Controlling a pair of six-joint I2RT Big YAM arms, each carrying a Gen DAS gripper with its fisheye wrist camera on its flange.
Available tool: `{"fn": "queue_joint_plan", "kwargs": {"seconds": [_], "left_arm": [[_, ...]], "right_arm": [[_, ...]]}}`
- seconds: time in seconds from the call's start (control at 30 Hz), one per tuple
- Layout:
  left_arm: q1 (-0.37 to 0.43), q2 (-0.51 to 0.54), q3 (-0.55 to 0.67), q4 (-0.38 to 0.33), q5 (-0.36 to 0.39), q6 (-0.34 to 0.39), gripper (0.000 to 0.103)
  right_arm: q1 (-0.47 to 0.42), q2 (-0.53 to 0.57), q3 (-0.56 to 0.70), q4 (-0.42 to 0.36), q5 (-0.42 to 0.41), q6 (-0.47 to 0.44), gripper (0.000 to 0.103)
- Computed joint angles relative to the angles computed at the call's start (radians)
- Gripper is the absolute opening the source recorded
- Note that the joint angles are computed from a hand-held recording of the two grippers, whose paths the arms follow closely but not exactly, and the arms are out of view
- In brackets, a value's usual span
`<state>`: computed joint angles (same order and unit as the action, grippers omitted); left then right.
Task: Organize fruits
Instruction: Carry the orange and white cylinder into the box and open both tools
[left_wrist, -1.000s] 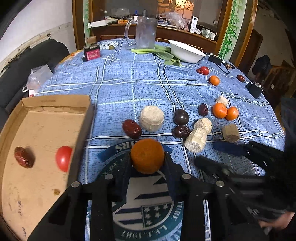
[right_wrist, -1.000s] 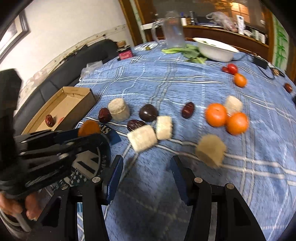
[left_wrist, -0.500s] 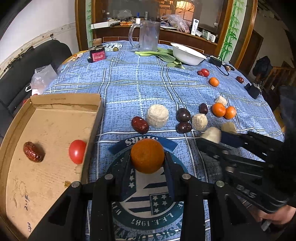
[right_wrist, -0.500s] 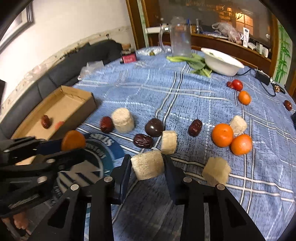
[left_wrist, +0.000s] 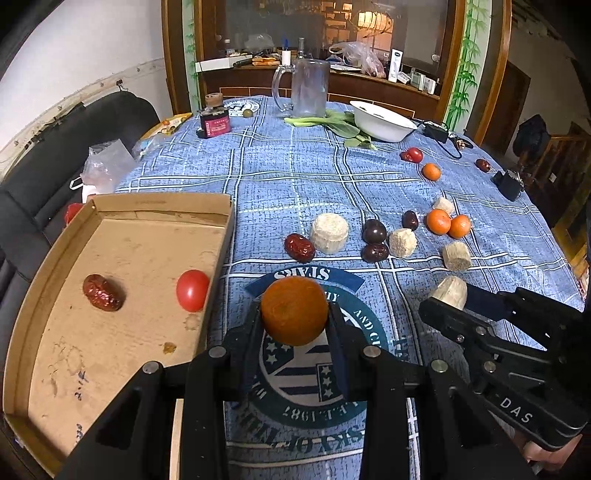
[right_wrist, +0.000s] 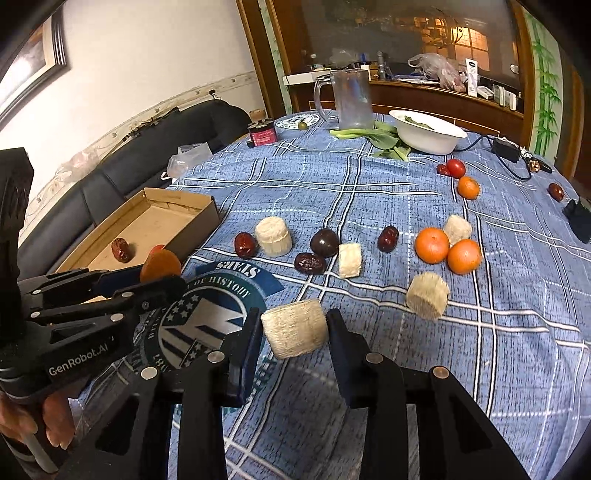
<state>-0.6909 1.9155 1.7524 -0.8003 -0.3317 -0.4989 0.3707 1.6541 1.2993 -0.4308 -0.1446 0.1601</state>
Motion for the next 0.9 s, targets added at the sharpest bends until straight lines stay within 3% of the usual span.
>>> {"fn": "queue_joint_plan", "kwargs": {"seconds": [0.4,0.9], "left_arm": [[-0.006,-0.061,-0.068,0.019,-0.044,-0.005,0.033],[0.030,-0.141,-0.166,0.032,-0.090,-0.025,0.033]], "right_arm": [[0.039,-0.037,-0.019,0.012,0.021,0.009,0.039],[0.106,-0.003,0.051,0.000,0.017,-0.017,0.039]]}}
